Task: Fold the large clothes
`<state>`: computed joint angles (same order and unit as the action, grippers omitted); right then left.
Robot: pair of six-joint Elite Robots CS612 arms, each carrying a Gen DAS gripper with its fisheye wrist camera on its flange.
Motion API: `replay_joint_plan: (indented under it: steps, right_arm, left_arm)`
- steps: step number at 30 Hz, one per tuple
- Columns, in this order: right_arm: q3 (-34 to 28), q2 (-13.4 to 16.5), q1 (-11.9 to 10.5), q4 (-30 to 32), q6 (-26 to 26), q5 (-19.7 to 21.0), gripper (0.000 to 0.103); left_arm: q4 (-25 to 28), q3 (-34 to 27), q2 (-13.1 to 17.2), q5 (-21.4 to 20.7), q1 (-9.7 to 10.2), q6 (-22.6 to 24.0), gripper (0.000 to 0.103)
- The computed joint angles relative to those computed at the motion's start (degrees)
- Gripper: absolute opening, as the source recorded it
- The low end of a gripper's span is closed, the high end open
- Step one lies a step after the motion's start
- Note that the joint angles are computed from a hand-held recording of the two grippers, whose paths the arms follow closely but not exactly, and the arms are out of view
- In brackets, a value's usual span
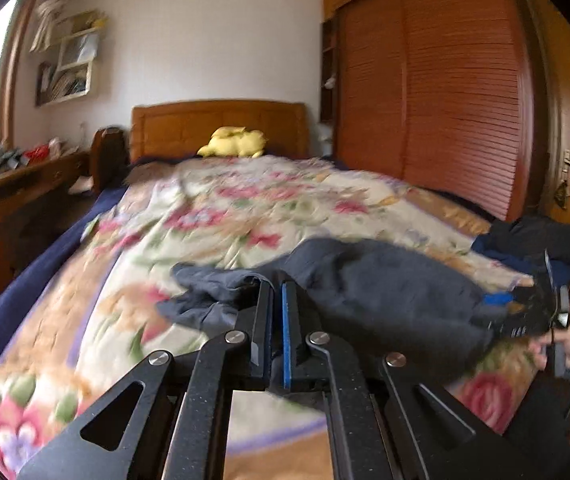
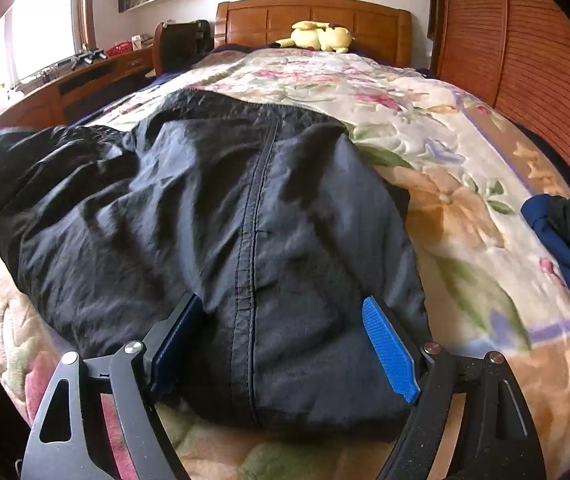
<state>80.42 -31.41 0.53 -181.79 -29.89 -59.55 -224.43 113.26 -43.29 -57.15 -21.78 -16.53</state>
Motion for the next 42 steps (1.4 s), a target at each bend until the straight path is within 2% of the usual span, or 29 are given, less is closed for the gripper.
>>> replay_joint_plan:
  steps: [5,13,17,21,24,26,28,33,37,38,40,42]
  right_arm:
    - [1.78,-0.8,-1.33,-2.32,0.51,3.01,0.083]
    - [5.5,-2.65,-4.57,-8.14,2.17,6.22,0.083]
    - [7.09,-3.24,-6.12,-10.15,3.23,7.42,0.083]
    - [8.55,-3.67,-6.88,-10.9,3.24,7.69,0.083]
    - [8.79,-3.87,-6.88,-10.51,3.05,7.25,0.083]
    - [8.75,-4.03,-6.64,-10.03,3.14,6.99,0.083]
    - [8.8,-4.2,-6.45,-9.98,3.13,6.98,0.083]
    - [7.53,-3.92,-5.72,-10.12,2.75,7.9,0.083]
    - [5.72,-3.4,-4.85,-10.98,3.83,8.63,0.083]
    - [5.22,-3.27,-4.65,-11.34,4.41,8.96,0.083]
    - [4.12,-3.25,-4.16,-11.38,5.27,9.82,0.083]
    - [3.03,-3.15,-3.55,-12.09,6.15,9.69,0.083]
  left_arm:
    - [5.6,-5.91,-0.97,-2.85,-0.67,6.52,0.003]
    - [13.84,-15.79,0.53,-8.58,-2.64,13.94,0.003]
    - [18.39,-20.02,1.63,-13.36,-3.45,15.36,0.001]
    - [19.7,-22.19,2.31,-19.06,-3.85,15.23,0.0]
    - [19.11,-22.15,2.49,-17.17,-4.88,17.32,0.0]
    - [19.07,-21.37,2.25,-17.03,-4.88,16.8,0.0]
    - [19.15,-20.86,2.06,-14.76,-4.9,16.32,0.0]
    - [17.12,-16.91,0.63,-13.08,-3.35,12.92,0.002]
    - [16.27,-14.96,0.69,-10.37,-2.12,10.25,0.017]
    - [16.2,-14.47,0.74,-10.27,-1.7,9.35,0.019]
    - [16.11,-13.74,1.1,-10.11,-0.93,7.85,0.028]
    - [15.7,-13.34,1.67,-8.83,-0.6,6.82,0.032]
